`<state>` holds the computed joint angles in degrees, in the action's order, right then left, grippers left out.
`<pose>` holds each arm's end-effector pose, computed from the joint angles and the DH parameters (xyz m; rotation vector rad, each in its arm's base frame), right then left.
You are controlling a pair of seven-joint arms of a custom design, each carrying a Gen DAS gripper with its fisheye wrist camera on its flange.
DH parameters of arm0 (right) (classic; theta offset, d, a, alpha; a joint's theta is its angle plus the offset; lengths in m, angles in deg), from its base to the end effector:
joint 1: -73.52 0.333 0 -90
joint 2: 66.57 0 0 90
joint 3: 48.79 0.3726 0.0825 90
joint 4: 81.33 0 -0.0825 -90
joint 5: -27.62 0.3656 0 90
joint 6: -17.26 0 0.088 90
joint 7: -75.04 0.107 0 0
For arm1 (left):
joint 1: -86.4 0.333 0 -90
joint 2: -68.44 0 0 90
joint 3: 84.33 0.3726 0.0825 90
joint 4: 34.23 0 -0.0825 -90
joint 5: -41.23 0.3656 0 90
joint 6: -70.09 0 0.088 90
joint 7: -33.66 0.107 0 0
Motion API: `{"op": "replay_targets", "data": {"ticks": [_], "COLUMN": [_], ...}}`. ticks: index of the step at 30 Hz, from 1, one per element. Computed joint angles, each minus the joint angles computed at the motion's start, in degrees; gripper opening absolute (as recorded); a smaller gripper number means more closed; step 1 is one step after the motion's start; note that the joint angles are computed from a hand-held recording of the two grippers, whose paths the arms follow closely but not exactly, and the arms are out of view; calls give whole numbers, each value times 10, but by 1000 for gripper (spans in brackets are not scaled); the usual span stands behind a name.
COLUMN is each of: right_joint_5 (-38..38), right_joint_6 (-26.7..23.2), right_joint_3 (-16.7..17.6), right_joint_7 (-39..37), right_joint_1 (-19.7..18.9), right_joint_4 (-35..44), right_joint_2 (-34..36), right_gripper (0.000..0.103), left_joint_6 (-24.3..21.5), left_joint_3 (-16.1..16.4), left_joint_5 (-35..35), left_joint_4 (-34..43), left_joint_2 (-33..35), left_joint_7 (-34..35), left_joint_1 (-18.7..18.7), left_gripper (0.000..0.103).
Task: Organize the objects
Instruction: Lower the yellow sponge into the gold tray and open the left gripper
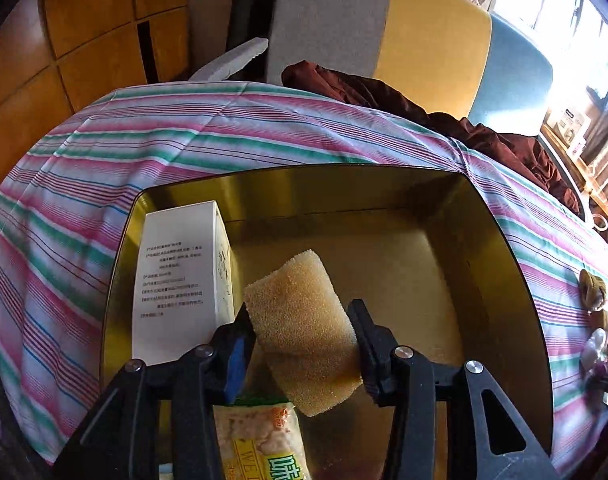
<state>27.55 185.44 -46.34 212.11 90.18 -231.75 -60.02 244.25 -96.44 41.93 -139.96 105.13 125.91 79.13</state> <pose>0.4257 0.1476 0.3018 -1.5201 2.5266 -0.0533 0.6762 -0.2117 0.3063 -1.6456 2.2594 -0.7463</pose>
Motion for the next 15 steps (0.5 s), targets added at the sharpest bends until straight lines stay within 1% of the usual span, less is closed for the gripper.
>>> {"op": "replay_targets", "data": {"ticks": [2, 4, 5, 6, 7, 8, 10, 13, 15], "right_joint_5": [-7, -18, -33, -37, -40, -42, -49, -60, -69], "right_joint_6": [-6, -8, -4, -5, -8, -9, -13, -21, -25], "right_joint_3": [-3, -5, -7, -8, -9, -9, -10, -11, -12], "right_joint_7": [2, 16, 42, 49, 54, 56, 62, 74, 81], "right_joint_1": [1, 7, 21, 25, 27, 28, 30, 35, 37], "right_joint_4": [3, 9, 16, 19, 21, 21, 23, 29, 32], "right_joint_2": [0, 6, 18, 20, 21, 20, 20, 23, 24], "right_gripper": [34, 34, 34, 34, 34, 34, 34, 34, 34], "left_joint_6": [14, 24, 32, 41, 48, 53, 76, 121, 148], "left_joint_3": [1, -6, -5, 4, 14, 17, 0, -8, -27], "left_joint_5": [-1, -1, -1, 1, 3, 4, 2, 0, 2], "left_joint_4": [-13, -27, -33, -40, -48, -52, -72, -109, -136], "left_joint_2": [-5, -12, -15, -19, -24, -28, -38, -59, -72], "left_joint_7": [-2, 0, -1, -5, -10, -13, -13, -22, -29], "left_joint_1": [1, 8, 7, 1, -8, -10, 8, 20, 41], "left_gripper": [48, 56, 65, 70, 70, 70, 70, 70, 70]}}
